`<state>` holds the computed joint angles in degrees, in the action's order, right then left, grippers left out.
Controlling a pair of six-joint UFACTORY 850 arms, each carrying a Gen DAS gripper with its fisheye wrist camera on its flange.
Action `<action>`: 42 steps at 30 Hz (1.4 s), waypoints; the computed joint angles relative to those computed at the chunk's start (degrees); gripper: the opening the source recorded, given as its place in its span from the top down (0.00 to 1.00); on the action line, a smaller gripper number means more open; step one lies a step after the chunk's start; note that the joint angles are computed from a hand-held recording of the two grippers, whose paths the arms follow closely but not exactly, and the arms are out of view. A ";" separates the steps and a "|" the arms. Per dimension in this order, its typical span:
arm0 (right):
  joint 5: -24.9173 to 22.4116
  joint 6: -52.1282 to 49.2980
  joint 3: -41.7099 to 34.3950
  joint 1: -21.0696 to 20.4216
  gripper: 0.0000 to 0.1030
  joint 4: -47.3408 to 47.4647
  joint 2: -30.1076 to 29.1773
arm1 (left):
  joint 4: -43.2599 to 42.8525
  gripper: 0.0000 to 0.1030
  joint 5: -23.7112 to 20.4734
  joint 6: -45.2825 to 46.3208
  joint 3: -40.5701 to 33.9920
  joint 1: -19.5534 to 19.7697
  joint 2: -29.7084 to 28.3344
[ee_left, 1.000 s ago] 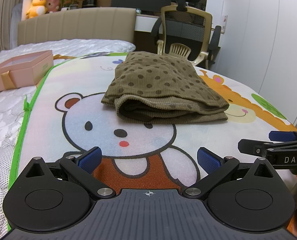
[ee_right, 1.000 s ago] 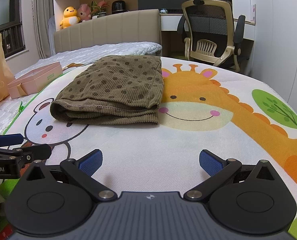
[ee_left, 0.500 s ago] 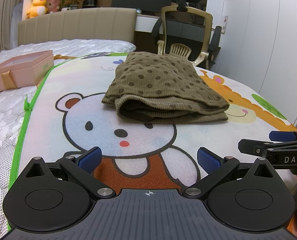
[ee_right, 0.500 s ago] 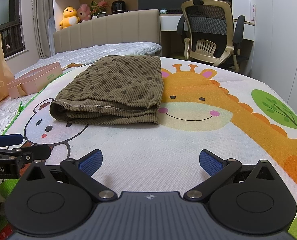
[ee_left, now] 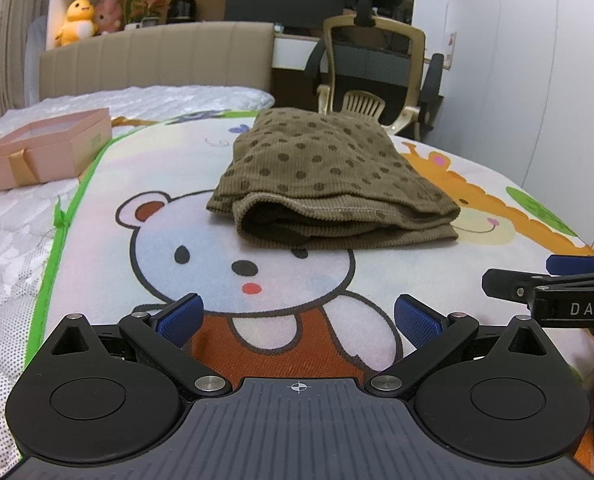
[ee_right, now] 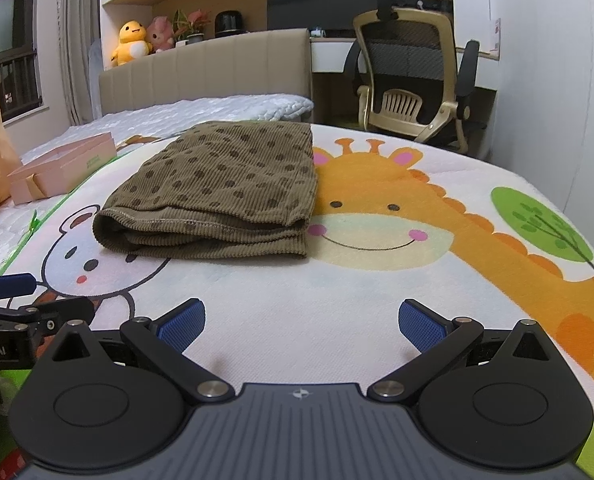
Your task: Fold clothes
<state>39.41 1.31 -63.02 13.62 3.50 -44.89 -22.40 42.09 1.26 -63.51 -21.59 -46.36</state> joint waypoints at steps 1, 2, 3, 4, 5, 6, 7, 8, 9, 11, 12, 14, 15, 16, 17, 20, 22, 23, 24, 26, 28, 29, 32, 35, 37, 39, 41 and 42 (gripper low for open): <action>0.36 -0.35 0.13 0.08 0.00 0.35 0.03 | -0.09 0.00 0.27 -0.24 0.10 0.01 0.03; 0.57 -0.76 0.20 0.18 0.00 0.66 0.04 | -0.17 0.00 0.54 -0.48 0.20 0.02 0.06; 0.56 -1.19 0.19 0.27 0.00 0.95 0.04 | -0.66 0.00 0.53 -0.48 0.20 0.02 0.09; 0.52 -1.59 0.16 0.35 0.00 1.26 0.03 | -1.58 0.00 0.23 -0.21 0.08 -0.01 0.11; 0.52 -1.79 0.15 0.39 0.00 1.44 0.04 | -2.50 0.00 -0.07 0.07 -0.05 -0.04 0.13; 0.56 -1.80 0.17 0.40 0.00 1.50 0.06 | -3.27 0.00 -0.28 0.35 -0.13 -0.06 0.16; 0.61 -1.81 0.19 0.40 0.00 1.55 0.07 | -3.89 0.00 -0.41 0.61 -0.15 -0.06 0.19; 0.61 -1.78 0.19 0.39 0.00 1.54 0.08 | -3.98 0.00 -0.39 0.48 -0.08 -0.02 0.25; 0.57 -1.70 0.15 0.37 0.00 1.48 0.06 | -3.67 0.00 -0.22 0.00 0.07 0.05 0.32; 0.51 -1.64 0.11 0.38 0.00 1.43 0.04 | -3.33 0.00 0.05 -0.81 0.30 0.16 0.42; 0.51 -1.64 0.11 0.38 0.00 1.43 0.04 | -3.23 0.00 0.13 -1.12 0.38 0.21 0.44; 0.64 -1.50 0.15 0.37 0.00 1.37 0.05 | -3.28 0.00 0.30 -1.06 0.45 0.19 0.45; 0.65 -1.43 0.18 0.35 0.00 1.31 0.07 | -3.45 0.00 0.52 -0.67 0.47 0.10 0.44; 0.66 -1.37 0.20 0.33 0.00 1.26 0.07 | -3.61 0.00 0.73 -0.28 0.50 0.00 0.42; 0.67 -1.30 0.22 0.32 0.00 1.21 0.08 | -3.86 0.00 0.97 0.26 0.51 -0.12 0.39; 0.66 -1.27 0.18 0.36 0.00 1.21 0.06 | -4.87 0.00 1.33 1.91 0.39 -0.47 0.29; 0.64 -1.19 0.18 0.31 0.00 1.08 0.06 | -5.14 0.00 1.19 2.28 0.31 -0.49 0.26; 0.62 -1.14 0.19 0.27 0.00 1.00 0.06 | -5.31 0.00 1.02 2.42 0.24 -0.48 0.25; 0.59 -1.10 0.17 0.23 0.00 0.92 0.05 | -5.44 0.00 0.75 2.43 0.16 -0.44 0.24; 0.52 -1.06 0.16 0.21 0.00 0.87 0.06 | -5.53 0.00 0.19 2.28 0.02 -0.32 0.22; 0.49 -1.05 0.18 0.21 0.00 0.85 0.08 | -5.50 0.00 0.10 2.20 0.01 -0.29 0.22; 0.39 -1.01 0.15 0.20 0.00 0.81 0.09 | -5.47 0.00 0.13 2.17 0.03 -0.28 0.22; 0.28 -0.99 0.15 0.23 0.00 0.81 0.11 | -5.24 0.00 0.18 2.00 0.04 -0.24 0.20; 0.08 -1.02 0.01 0.28 0.00 0.86 0.04 | -4.92 0.00 0.12 1.76 0.03 -0.15 0.19; -0.08 -0.97 -0.06 0.29 0.00 0.82 0.02 | -4.86 0.00 0.10 1.74 0.02 -0.14 0.19; -0.13 -0.89 -0.02 0.23 0.00 0.66 0.05 | -4.81 0.00 0.17 1.78 0.03 -0.16 0.18; -0.24 -0.84 -0.05 0.21 0.00 0.60 0.05 | -4.83 0.00 0.16 1.80 0.02 -0.17 0.18; -0.29 -0.83 -0.07 0.22 0.00 0.61 0.05 | -4.87 0.00 0.13 1.81 0.01 -0.19 0.18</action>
<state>39.12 0.47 -63.09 13.85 4.11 -44.85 -27.26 42.22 3.07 -63.50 -21.78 -46.18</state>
